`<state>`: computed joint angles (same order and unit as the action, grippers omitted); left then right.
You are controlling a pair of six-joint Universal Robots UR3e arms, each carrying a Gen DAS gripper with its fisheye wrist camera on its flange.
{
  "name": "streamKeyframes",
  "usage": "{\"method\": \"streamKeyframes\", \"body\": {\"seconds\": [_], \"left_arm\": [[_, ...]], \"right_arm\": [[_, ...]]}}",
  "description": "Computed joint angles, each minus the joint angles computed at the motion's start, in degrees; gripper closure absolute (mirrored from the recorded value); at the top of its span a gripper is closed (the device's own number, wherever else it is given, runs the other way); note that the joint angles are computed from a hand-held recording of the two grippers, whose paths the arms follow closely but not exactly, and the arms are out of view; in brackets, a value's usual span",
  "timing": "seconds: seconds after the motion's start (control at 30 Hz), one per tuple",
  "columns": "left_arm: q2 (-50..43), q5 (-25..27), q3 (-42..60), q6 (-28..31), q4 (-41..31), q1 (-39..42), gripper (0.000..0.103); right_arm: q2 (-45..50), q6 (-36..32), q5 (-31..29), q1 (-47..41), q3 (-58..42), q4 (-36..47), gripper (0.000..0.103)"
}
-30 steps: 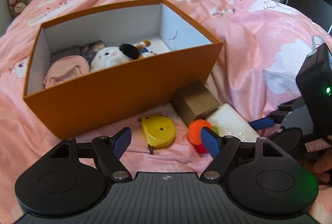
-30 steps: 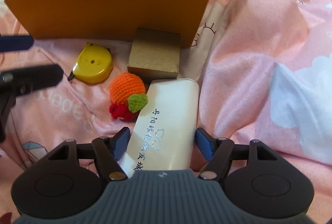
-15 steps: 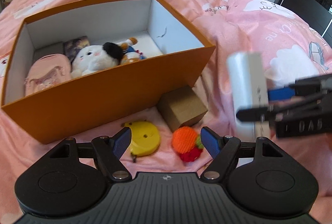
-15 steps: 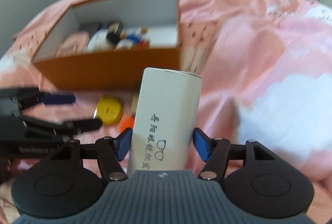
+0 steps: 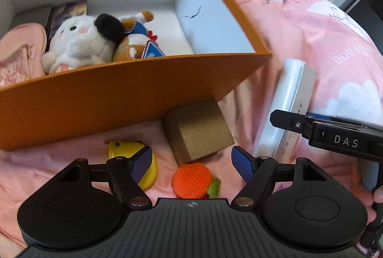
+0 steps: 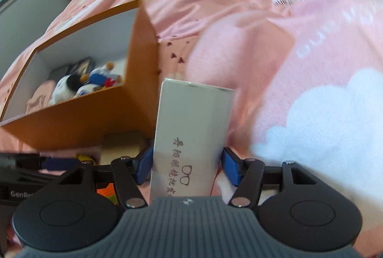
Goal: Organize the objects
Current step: 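Grasp the white glasses case with the right gripper while the left grasps the tan cube, then lift the glasses case and tan cube over the box with both grippers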
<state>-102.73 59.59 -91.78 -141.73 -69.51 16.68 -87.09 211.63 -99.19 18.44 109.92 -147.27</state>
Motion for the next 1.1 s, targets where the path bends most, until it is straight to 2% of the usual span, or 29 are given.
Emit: {"method": "streamKeyframes", "body": {"seconds": [0.2, 0.43, 0.53, 0.7, 0.87, 1.1], "left_arm": [[-4.5, 5.4, 5.1, -11.3, 0.8, -4.9, 0.015], [-7.6, 7.9, 7.4, -18.0, 2.3, -9.7, 0.016], [-8.9, 10.6, 8.0, -20.3, 3.8, -11.8, 0.016], [-10.0, 12.7, 7.3, -21.5, 6.2, -12.8, 0.024], [-8.1, 10.4, 4.9, -19.2, 6.3, -11.0, 0.026], [-0.7, 4.4, -0.7, -11.9, 3.5, -4.7, 0.027]], "right_arm": [[1.1, 0.7, 4.8, -4.1, 5.3, -7.7, 0.040], [0.9, 0.2, 10.0, -8.0, 10.7, -15.1, 0.040], [0.7, 0.0, 11.9, -9.3, 12.4, -17.4, 0.040], [1.0, -0.1, 13.9, -10.6, 14.1, -20.1, 0.040], [1.4, -0.3, 14.5, -11.1, 14.3, -21.0, 0.040], [0.7, -0.3, 12.7, -9.7, 13.8, -20.6, 0.040]]}}
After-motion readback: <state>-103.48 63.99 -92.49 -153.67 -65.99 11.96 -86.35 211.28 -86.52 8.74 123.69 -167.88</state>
